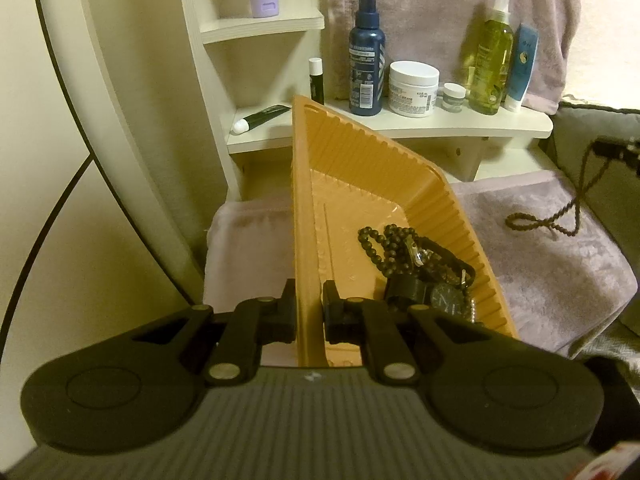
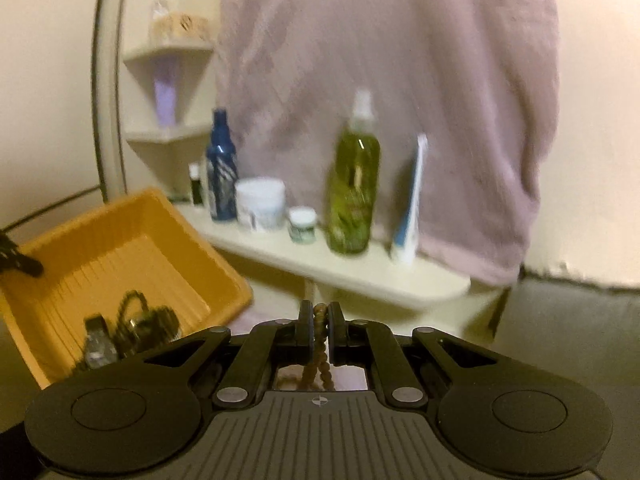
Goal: Organize jewelry
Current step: 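Lift the wooden bead strand up off the towel with the right tool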
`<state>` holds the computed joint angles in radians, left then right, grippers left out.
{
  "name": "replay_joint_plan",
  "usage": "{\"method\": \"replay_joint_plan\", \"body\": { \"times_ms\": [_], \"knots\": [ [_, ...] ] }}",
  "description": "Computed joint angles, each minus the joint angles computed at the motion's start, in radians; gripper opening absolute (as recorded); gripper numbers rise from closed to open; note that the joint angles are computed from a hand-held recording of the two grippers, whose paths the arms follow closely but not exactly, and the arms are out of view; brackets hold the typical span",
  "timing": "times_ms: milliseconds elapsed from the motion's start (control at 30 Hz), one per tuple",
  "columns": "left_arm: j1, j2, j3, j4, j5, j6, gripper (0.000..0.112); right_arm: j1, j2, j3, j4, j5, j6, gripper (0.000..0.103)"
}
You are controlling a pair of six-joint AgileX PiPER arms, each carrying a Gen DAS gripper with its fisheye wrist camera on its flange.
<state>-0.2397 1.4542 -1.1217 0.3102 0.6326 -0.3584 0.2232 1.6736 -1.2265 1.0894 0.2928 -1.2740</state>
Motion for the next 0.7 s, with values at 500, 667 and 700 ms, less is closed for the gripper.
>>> {"method": "replay_joint_plan", "body": {
  "times_ms": [500,667,700],
  "knots": [
    [0.006,-0.003,0.006,-0.015,-0.013,0.019,0.01,0.092,0.047,-0.24,0.098,0.087,-0.046,0.006],
    [0.008,-0.006,0.009,-0.022,-0.016,0.028,0.01,0.15,0.1,-0.361,0.117,0.132,-0.015,0.006],
    [0.01,-0.006,0.008,-0.026,-0.016,0.033,0.01,0.169,0.116,-0.383,0.113,0.133,-0.009,0.006]
  ]
}}
